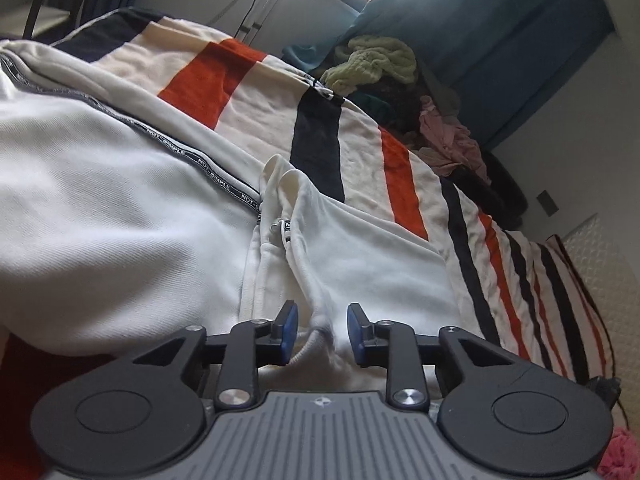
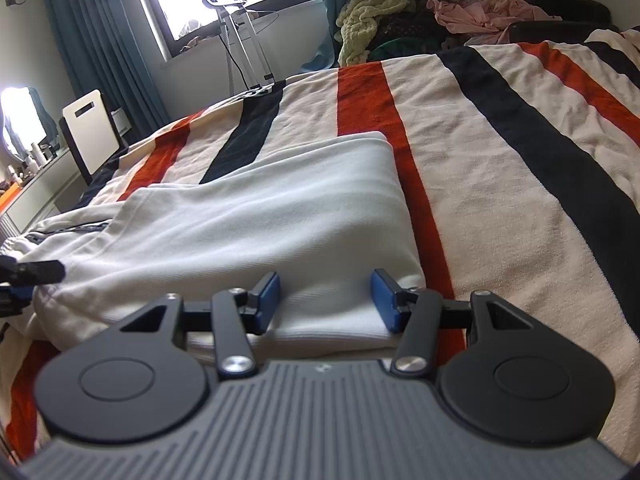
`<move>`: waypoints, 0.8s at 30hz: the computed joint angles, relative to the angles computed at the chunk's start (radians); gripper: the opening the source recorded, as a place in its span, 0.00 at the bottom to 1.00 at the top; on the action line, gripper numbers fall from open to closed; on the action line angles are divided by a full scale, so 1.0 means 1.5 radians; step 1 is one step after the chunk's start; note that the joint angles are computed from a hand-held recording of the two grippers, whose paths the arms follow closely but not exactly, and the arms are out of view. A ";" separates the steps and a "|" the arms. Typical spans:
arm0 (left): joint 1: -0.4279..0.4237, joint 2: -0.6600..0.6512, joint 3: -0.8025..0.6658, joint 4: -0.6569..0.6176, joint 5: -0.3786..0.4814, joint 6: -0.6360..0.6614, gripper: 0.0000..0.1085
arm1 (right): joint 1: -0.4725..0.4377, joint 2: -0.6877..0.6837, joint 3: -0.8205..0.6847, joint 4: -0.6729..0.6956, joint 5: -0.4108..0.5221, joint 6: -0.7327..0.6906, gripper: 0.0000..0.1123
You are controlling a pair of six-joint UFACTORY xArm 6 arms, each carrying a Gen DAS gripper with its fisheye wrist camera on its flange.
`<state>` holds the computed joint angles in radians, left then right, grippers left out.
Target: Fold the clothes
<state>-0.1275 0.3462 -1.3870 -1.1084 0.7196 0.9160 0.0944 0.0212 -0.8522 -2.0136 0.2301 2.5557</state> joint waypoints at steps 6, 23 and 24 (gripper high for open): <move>-0.041 -0.031 0.064 0.100 -0.146 -0.026 0.48 | 0.005 -0.001 0.002 0.016 0.010 -0.023 0.47; 0.023 -0.068 0.066 0.204 -0.094 -0.185 0.68 | 0.018 -0.015 0.027 -0.018 0.045 0.017 0.47; 0.034 -0.063 0.058 0.238 -0.089 -0.228 0.68 | 0.018 -0.018 0.030 -0.015 0.046 0.022 0.46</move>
<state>-0.0765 0.2512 -1.3001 -0.7514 0.5859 0.5742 0.1216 -0.0062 -0.8070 -2.0367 0.2986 2.5880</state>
